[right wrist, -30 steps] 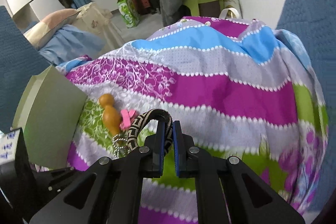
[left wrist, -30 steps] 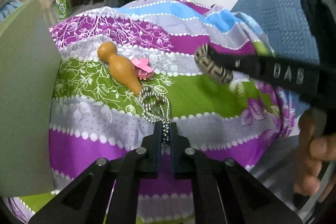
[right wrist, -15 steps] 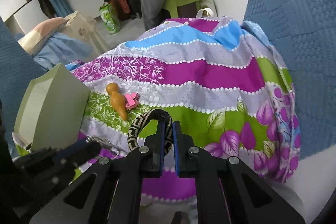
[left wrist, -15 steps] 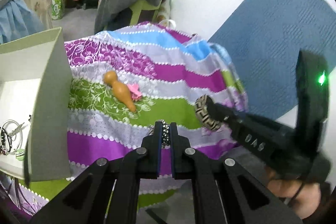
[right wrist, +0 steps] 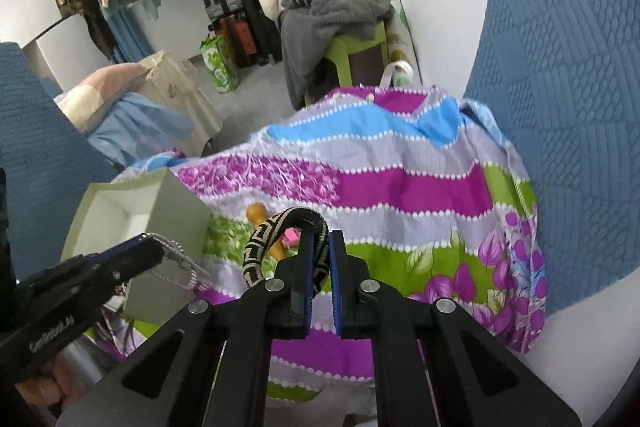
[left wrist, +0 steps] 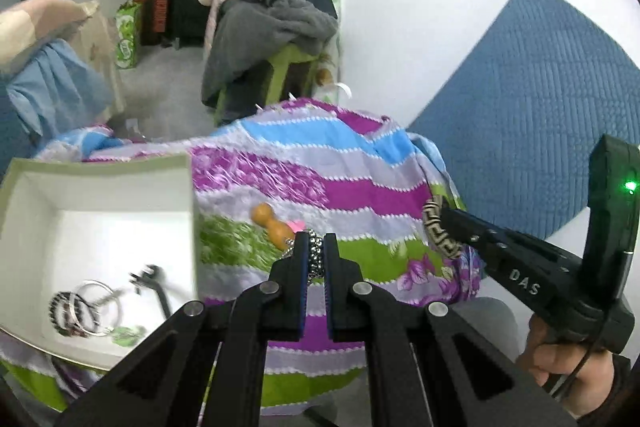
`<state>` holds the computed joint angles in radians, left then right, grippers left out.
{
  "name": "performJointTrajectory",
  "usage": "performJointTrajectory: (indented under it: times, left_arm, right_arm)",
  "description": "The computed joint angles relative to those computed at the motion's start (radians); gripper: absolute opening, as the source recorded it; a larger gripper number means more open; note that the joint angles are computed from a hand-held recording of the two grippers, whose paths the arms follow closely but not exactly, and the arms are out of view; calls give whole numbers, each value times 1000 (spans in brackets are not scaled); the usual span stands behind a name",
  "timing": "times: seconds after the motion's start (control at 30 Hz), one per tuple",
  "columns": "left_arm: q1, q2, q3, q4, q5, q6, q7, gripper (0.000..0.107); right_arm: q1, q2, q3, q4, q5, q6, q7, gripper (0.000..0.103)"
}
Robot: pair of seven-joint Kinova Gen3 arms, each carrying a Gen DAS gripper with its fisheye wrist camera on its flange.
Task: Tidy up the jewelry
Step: 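Carry the hair tie and chain over the white box and open both tools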
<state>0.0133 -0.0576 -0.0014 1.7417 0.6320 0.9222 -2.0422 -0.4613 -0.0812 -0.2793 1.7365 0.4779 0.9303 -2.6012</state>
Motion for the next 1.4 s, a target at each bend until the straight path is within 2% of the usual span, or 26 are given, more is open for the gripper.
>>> performJointTrajectory:
  times: [0.47,0.63,0.87,1.1,1.4]
  left_arm:
    - [-88,-1,-62,-176,-17,136,-53,5]
    - [-134,10,-89,-258,-6,198,-70,5]
    - [-205,20,-120,-326,12,246,-118,5]
    - [-265,32,-138,-296,-8,274,-177,5]
    - [-323,73,-141,-185,-42,258,-235,5]
  right_arm:
    - [-85,43,-39,-214,157,196,-36,6]
    - [-137,70,-45,-299,226,241,-52,6]
    - [-229,140,-27,-407,285,257,-45,6]
    - [-326,231,20,-457,266,214,-20,6]
    - [-399,346,86,-472,139,162,49,6]
